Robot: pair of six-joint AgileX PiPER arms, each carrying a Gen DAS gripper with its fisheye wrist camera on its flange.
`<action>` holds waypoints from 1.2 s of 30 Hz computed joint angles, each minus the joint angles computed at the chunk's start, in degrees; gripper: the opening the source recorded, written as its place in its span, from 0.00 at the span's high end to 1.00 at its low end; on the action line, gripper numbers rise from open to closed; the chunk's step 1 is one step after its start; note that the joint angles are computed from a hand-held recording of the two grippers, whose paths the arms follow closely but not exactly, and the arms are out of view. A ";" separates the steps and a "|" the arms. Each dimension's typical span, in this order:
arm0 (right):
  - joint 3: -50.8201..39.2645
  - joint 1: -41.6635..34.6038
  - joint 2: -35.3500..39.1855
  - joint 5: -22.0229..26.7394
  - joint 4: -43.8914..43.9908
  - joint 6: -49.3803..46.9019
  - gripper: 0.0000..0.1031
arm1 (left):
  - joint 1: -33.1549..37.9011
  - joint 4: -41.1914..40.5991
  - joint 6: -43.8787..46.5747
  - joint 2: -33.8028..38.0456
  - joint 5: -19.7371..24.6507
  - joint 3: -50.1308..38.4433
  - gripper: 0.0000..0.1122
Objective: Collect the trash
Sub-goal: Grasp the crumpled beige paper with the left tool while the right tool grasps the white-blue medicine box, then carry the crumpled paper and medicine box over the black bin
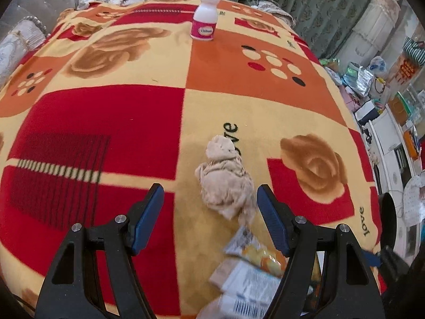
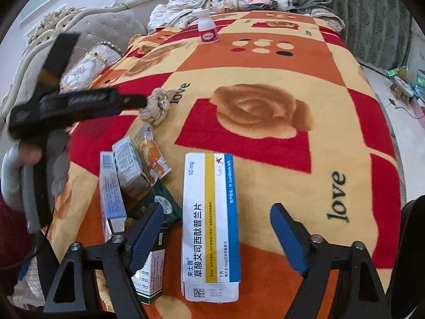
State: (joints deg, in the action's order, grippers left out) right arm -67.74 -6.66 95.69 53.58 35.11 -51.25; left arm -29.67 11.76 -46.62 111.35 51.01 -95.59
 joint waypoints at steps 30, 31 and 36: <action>2.43 -8.49 -7.08 0.83 5.64 -9.15 0.59 | -14.11 4.99 -3.37 -4.35 2.67 -4.93 0.81; 2.37 -9.16 -7.22 1.15 5.76 -9.35 0.59 | -15.04 5.65 -3.83 -3.83 3.14 -5.70 0.81; 2.16 -12.77 -7.61 2.16 6.35 -10.37 0.59 | -18.89 8.10 -5.09 -0.93 5.45 -9.85 0.81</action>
State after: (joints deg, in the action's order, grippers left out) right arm -65.59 -19.43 88.08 55.75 41.45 -61.62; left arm -48.55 19.86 -51.72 110.42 56.46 -105.43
